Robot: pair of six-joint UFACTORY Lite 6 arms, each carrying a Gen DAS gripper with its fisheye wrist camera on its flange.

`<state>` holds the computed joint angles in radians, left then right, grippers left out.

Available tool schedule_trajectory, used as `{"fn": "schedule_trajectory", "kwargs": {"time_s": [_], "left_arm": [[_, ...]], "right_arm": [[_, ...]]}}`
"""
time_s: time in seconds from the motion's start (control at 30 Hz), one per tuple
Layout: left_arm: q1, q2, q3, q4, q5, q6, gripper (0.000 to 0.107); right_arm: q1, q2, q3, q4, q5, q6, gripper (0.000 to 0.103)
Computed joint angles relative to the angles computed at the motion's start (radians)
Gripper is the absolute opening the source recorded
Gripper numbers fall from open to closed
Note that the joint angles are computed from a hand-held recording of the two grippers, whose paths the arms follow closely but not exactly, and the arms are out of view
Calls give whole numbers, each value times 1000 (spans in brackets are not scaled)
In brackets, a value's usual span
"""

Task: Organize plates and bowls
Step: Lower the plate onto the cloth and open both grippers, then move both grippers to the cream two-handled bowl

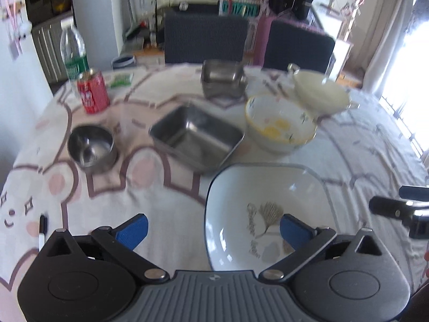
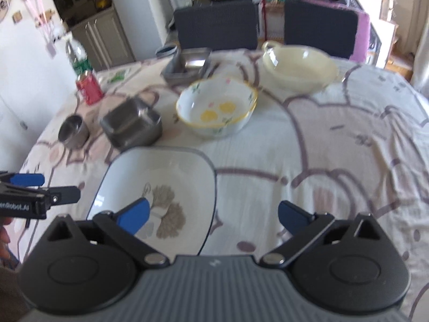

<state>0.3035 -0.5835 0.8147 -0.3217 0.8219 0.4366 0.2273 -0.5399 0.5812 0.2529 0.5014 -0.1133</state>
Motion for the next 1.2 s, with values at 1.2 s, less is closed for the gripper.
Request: {"fn": "schedule_trajectory", "kwargs": {"time_s": [1.2], "left_arm": [[-471, 1180, 1209, 201, -334, -350, 103]], "right_arm": [[-561, 1264, 1083, 1043, -87, -713, 78]]}}
